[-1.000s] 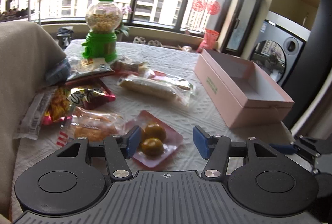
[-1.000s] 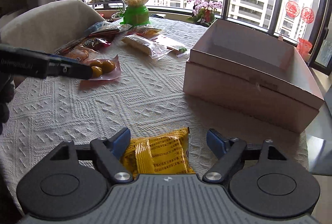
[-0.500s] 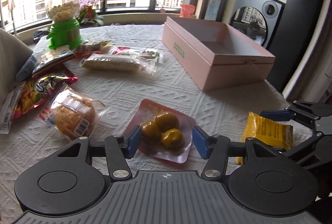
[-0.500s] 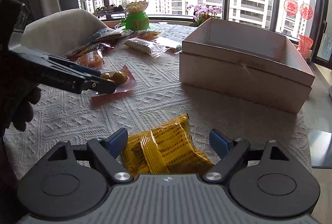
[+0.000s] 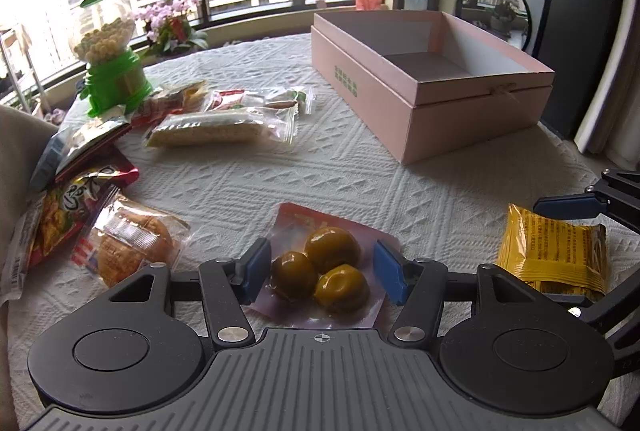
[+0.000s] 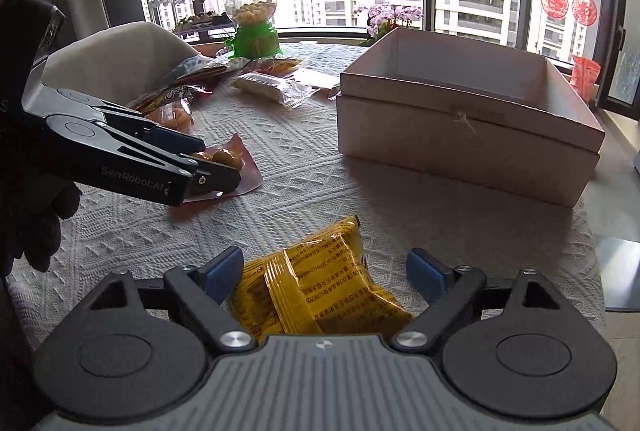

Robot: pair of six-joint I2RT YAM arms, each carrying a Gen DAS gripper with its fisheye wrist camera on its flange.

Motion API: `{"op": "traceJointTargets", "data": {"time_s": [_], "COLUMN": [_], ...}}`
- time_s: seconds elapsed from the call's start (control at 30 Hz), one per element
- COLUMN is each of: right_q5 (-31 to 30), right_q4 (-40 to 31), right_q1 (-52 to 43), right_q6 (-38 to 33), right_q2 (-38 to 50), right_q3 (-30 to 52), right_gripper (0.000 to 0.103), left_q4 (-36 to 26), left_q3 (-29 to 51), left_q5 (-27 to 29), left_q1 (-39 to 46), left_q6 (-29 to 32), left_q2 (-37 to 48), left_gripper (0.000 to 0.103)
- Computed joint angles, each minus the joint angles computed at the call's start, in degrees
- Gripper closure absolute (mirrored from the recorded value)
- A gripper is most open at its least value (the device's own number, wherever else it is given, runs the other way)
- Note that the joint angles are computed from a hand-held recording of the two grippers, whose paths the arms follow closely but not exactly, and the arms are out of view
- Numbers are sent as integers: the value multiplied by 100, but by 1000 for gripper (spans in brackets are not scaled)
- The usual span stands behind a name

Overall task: Organize snacks
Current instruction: 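Grasp the yellow chip bag with the right tool while the left tool approaches the pastry tray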

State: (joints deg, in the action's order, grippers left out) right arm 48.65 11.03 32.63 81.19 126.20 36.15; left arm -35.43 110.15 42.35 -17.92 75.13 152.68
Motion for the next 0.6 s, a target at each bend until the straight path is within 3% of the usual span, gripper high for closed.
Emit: {"op": "traceJointTargets", "data": {"time_s": [0.13,0.23,0.33,0.5,0.6], "right_q5": [20,79,-65,-393,-346], "right_q4": [-329,-680,-970,-166,-575], "right_q1": [105,378,647,767,566], "right_q6": [47,185,488,136,304], "right_q2": [-85,-162,-189,-446,-428], "right_q3": [82,159,252,-86,66], "right_gripper": [14,14,14,14,14], "left_q4": [-87,-540,-531,-666,-503], "left_q3": [-211,-286,-713,-875,-1010], "left_q5": [-2,31,87,81,20], "left_q1": [94,294,535,718,676], "left_q6": [185,498,795,919,790], "left_q2": [-135,-204,-400,-480,-556], "left_gripper": [47,47,47,47,46]}}
